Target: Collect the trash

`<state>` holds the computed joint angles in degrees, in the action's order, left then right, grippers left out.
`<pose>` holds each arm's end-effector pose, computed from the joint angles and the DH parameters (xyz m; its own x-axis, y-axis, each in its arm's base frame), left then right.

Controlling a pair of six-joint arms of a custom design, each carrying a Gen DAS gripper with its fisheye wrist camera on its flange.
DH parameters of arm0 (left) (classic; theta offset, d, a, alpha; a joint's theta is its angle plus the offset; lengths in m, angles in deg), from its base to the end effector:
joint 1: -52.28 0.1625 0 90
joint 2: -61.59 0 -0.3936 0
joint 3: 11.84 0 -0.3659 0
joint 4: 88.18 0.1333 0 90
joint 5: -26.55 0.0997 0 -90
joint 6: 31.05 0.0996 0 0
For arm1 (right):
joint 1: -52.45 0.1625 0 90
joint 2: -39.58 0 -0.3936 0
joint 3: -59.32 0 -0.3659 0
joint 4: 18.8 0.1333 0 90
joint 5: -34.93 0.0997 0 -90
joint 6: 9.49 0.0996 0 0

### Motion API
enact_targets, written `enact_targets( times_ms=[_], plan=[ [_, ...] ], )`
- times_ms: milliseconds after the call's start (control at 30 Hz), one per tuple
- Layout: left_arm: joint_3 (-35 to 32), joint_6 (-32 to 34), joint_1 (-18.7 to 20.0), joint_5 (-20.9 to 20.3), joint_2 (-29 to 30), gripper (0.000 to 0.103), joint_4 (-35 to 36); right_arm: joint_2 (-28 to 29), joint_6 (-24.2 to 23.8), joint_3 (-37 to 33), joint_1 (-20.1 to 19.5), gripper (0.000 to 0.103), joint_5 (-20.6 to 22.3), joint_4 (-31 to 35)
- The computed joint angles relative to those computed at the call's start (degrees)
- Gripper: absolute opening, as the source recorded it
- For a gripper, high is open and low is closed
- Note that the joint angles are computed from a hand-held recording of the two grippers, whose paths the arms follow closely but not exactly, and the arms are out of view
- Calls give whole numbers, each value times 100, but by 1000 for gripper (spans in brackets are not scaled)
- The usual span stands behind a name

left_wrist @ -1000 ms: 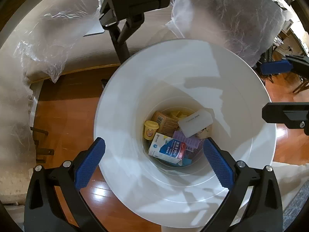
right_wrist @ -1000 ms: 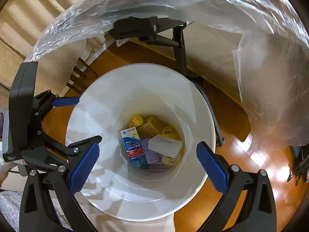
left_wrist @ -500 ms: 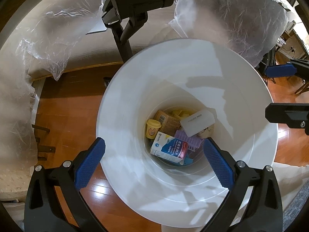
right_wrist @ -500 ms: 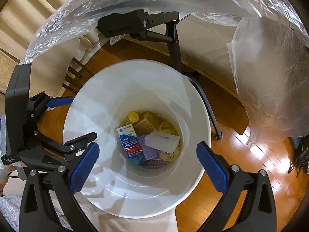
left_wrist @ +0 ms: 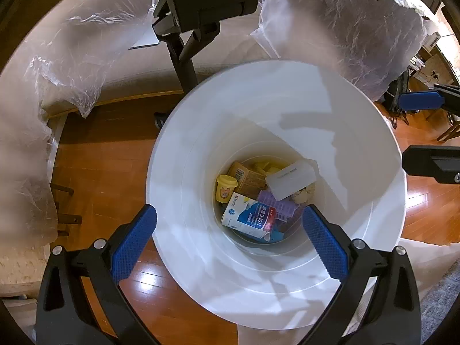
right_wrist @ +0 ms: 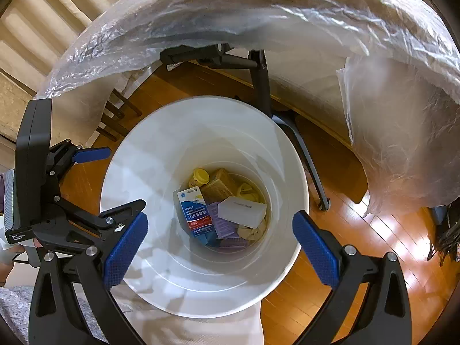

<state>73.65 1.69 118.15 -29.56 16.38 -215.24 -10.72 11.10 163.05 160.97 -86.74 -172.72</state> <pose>-0.0939 -0.6716 0.1171 -0.4057 0.8023 -0.4379 0.7461 0.5674 0.3483 0.2620 -0.5270 0.1063 -0.8937 0.1597 0.4192 0.0021 0.9360 -0.3520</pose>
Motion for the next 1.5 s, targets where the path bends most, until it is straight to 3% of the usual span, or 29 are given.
enact_targets(
  times_ms=[400, 667, 900, 1167, 1300, 1500],
  plan=[
    [7, -221, -184, -442, -513, 101, 364, -303, -385, -5, 361, 99, -188, -159],
    [85, -99, -357, -474, -780, 102, 244, -351, -736, -233, 650, 99, -291, -393],
    [-225, -186, -480, -818, -860, 102, -68, -351, -1212, -499, 803, 99, -565, -782],
    [-1493, -5, -494, -748, -73, 102, -919, -227, -2031, -1251, 616, 99, -1005, -1166],
    [-2805, -165, -385, -787, 727, 102, -863, 16, -2645, -1872, 392, 99, -1185, -1364],
    [-5072, -376, -258, -674, 2105, 102, -296, 257, -2629, -2680, -177, 99, -969, -1186]
  ],
)
